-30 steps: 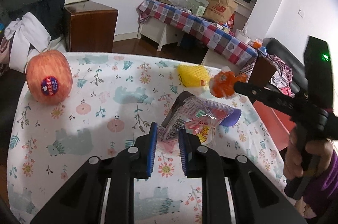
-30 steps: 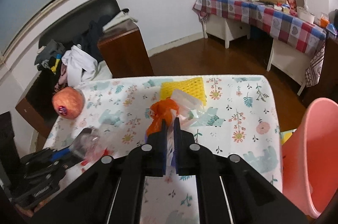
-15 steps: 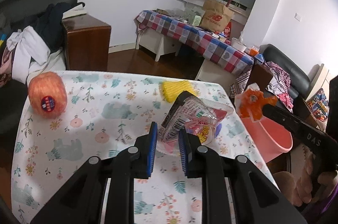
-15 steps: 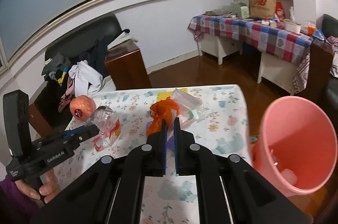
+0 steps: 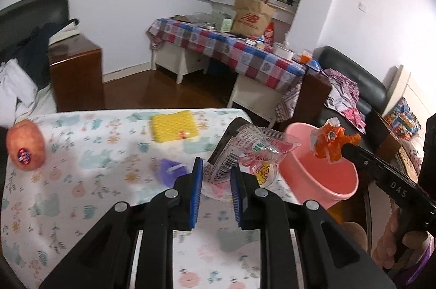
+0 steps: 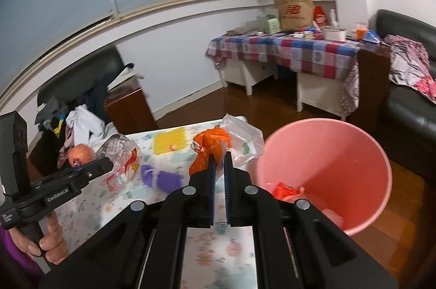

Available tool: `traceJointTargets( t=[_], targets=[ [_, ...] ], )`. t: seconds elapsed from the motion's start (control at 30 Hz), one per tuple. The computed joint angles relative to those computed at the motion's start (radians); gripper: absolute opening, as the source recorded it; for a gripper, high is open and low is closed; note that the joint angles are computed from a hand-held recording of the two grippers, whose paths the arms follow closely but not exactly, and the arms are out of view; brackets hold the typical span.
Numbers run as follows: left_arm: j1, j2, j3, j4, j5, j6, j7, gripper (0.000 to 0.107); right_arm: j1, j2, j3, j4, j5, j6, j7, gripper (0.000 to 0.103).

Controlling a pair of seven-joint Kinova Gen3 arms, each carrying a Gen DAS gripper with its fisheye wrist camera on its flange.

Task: Collect trash
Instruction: 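Carry the barcode packet and orange packet over the pink bucket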

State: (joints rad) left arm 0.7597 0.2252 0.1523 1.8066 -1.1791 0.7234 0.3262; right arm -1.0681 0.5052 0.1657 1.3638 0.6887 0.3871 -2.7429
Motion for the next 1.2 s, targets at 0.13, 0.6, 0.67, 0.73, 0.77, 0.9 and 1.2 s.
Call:
traceJointTargets(
  t=[0.13,0.6,0.67,0.73,0.77,0.9,1.2],
  targets=[
    [0.017,0.049,0.004,-0.082,0.015,0.006,-0.078,0.019,-0.038,-0.032,0.082,0.078,0.059,-0.029,-0.114,0.006],
    [0.098,0.233,-0.069,-0.397,0.155,-0.031,-0.416,0.019,-0.015,-0.084,0.106,0.234,0.295,-0.05,-0.447,0.006],
    [0.094,0.261,-0.068,-0.44,0.2,-0.042,-0.472,0.019,0.011,-0.087,0.081,0.246,0.309,-0.051,-0.462,0.006],
    [0.085,0.287,-0.065,-0.48,0.25,-0.047,-0.529,0.019,0.037,-0.086,0.054,0.248,0.313,-0.048,-0.467,0.006],
    [0.082,0.302,-0.063,-0.501,0.274,-0.046,-0.558,0.019,0.047,-0.085,0.045,0.25,0.315,-0.048,-0.472,0.006],
    [0.078,0.355,-0.063,-0.581,0.359,-0.027,-0.663,0.019,0.081,-0.083,0.021,0.263,0.311,-0.061,-0.479,0.006],
    [0.077,0.437,-0.098,-0.704,0.53,0.026,-0.828,0.019,0.114,-0.064,0.005,0.255,0.227,-0.08,-0.4,0.006]
  ],
)
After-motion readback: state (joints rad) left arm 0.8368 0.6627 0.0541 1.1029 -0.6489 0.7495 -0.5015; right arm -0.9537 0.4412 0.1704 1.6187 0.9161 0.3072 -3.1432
